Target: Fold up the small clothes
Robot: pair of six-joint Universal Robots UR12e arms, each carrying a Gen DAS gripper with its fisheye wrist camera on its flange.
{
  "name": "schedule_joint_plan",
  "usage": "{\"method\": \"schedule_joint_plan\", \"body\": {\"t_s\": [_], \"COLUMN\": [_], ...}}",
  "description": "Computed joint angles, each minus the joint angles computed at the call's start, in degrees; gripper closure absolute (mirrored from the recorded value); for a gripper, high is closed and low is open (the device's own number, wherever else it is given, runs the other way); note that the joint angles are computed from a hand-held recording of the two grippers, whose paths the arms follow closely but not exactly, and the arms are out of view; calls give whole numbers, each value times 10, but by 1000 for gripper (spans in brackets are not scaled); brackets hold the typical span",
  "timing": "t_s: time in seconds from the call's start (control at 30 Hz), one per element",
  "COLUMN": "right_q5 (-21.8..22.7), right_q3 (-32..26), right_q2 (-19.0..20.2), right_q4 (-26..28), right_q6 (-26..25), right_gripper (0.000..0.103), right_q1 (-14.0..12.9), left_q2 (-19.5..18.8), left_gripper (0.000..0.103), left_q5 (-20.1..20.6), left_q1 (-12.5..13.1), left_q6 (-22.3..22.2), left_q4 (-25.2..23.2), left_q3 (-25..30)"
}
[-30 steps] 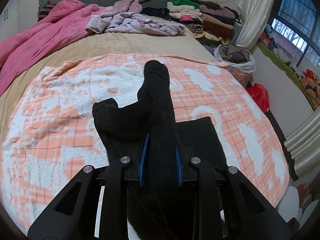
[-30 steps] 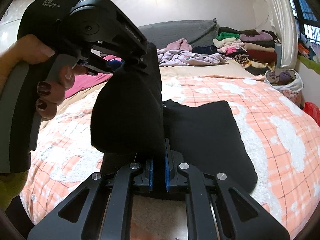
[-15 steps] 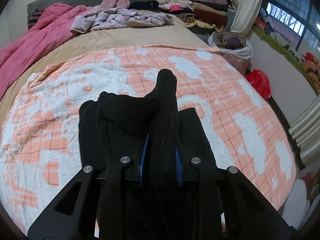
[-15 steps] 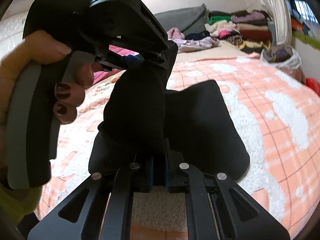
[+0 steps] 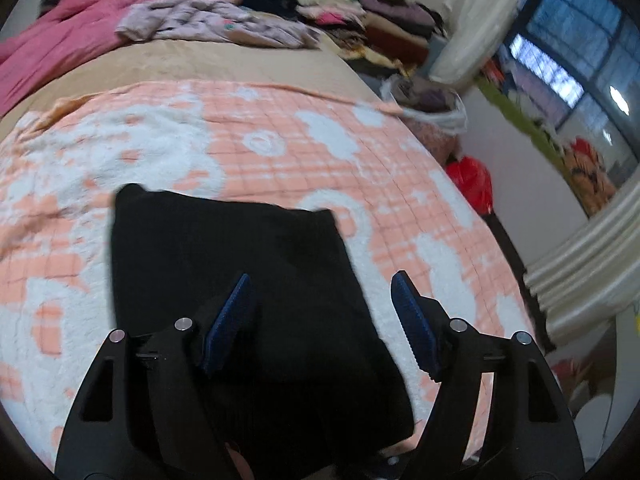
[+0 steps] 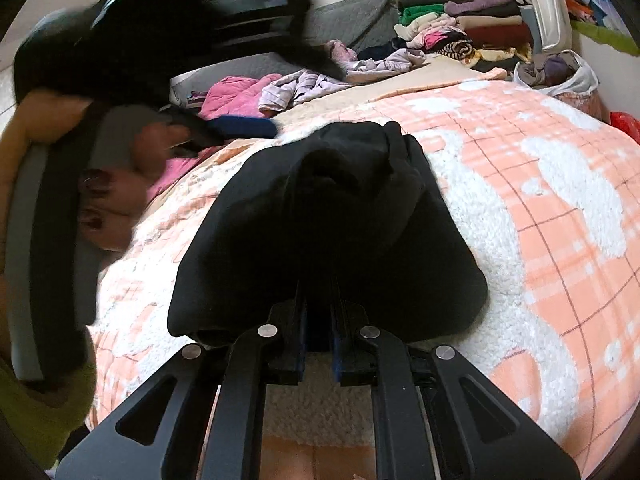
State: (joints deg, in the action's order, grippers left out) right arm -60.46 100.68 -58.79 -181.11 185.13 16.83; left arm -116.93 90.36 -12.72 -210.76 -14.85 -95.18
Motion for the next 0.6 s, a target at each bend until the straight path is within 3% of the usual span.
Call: {"method": "schedule_joint_plan", "body": {"t_s": [0.13, 0.2, 0.23, 0.33, 0.47, 0.6], "right_q5": [31, 47, 58, 104, 147, 124], "right_q3": [3, 1, -2, -17, -59, -104], "right_q2": [-3, -3, -3, 1, 8, 17], "right_q4": [7, 13, 21, 39, 131, 221], "right_q6": [15, 25, 30, 55, 34, -7], "right_gripper": [87, 69, 49, 26, 23, 21], "right_q1": [-9, -14, -18, -30, -38, -31], "left_q2": [21, 30, 32, 35, 35, 32], "left_gripper": [39, 40, 40, 40, 40, 40], "left_q5": [53, 80, 86, 92, 98, 95], "left_q1": [7, 9, 10, 14, 11, 8], "left_q6": [-14, -17, -19, -20, -15, -5], "left_q4": [2, -9, -13, -28, -31, -26], "left_q3": [-33, -49, -54, -66, -75, -80]}}
